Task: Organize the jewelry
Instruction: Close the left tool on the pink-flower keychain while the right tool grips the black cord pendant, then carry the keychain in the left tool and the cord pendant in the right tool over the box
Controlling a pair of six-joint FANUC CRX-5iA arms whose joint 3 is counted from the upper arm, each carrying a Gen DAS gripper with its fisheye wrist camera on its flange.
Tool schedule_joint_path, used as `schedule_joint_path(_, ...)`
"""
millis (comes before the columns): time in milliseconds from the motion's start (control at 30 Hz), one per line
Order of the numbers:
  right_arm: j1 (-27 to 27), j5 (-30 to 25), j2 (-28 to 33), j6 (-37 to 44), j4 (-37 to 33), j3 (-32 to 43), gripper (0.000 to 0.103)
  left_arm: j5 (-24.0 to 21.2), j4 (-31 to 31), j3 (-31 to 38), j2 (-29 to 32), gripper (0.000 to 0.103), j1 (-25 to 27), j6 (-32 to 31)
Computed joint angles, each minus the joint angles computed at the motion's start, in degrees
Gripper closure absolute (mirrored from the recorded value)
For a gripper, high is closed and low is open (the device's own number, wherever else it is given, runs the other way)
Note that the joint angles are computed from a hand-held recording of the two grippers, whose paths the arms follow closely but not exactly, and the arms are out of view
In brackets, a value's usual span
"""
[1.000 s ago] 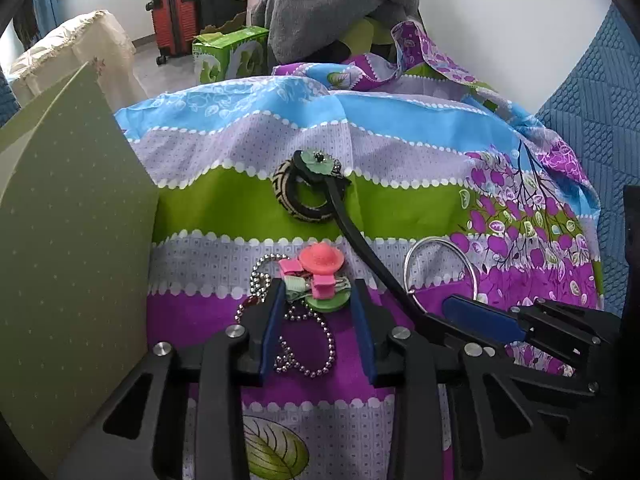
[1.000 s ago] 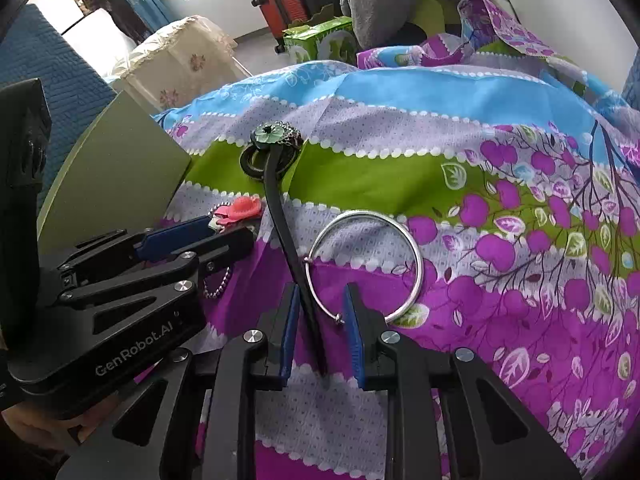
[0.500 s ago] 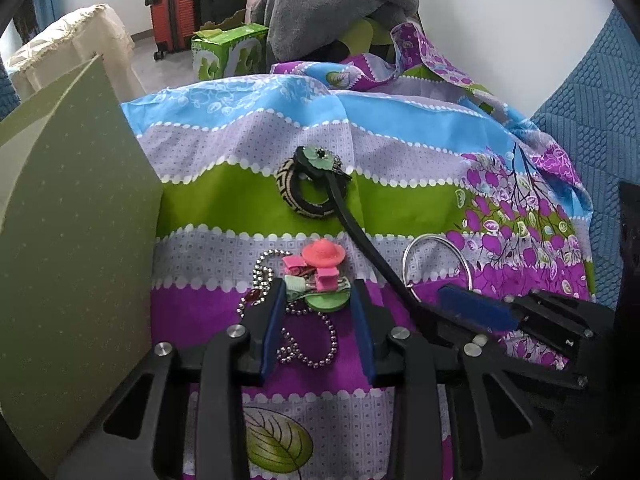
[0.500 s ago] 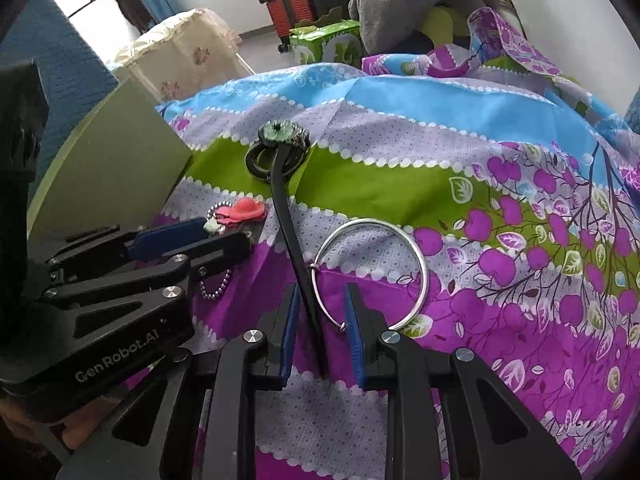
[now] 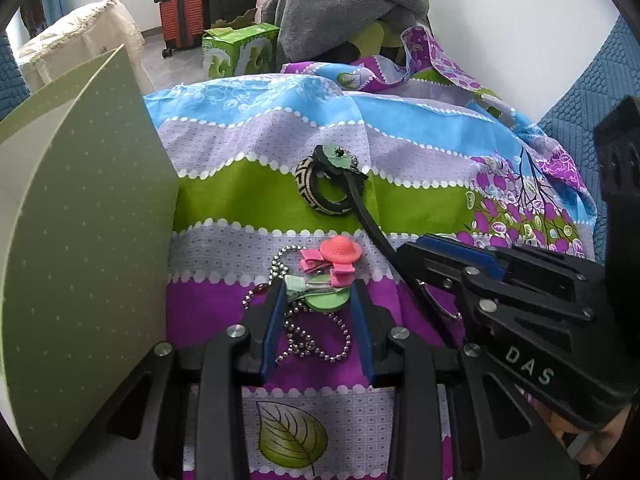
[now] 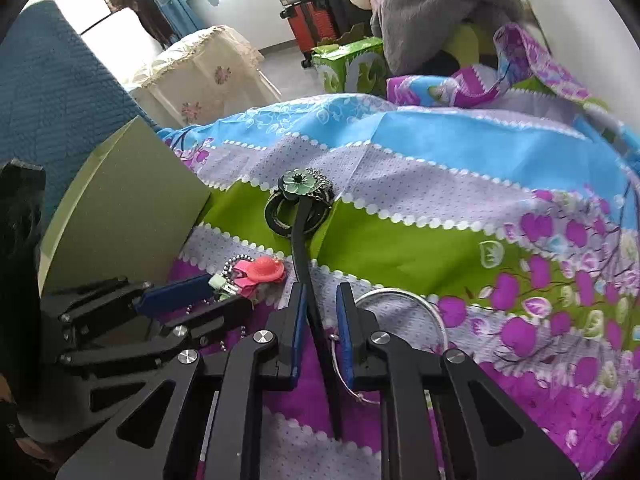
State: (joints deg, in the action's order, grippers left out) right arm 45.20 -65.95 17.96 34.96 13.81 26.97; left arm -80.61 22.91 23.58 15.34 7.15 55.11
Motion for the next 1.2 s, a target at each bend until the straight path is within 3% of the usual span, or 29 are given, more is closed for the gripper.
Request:
schedule_joint_path(167,-1.5,2.4,0.0,1.3,-3.4,0.4,0.090,0.2,-0.3,-0.4,-0.4,0.070,0.2,-0.6)
schedule_joint_path(500,-3.6,1.0,2.5,6.5,-8.9,4.4,0.094,0.3,-0.4,-1.1,-0.9,0.070,0.4,-1.2)
schedule_joint_path(667,-2.5,-1.3,3.0,6.0,-6.6,5.8,0.096,0.1,-0.3,-1.2,-1.0,0.070,0.4,-1.2)
schedule_joint_path(1200,1.9,-6.1,-2.0,-6.9,4.3,1.3,0.097,-2.5,3.6,1.1,-2.2,0.070,2.5,-1.6)
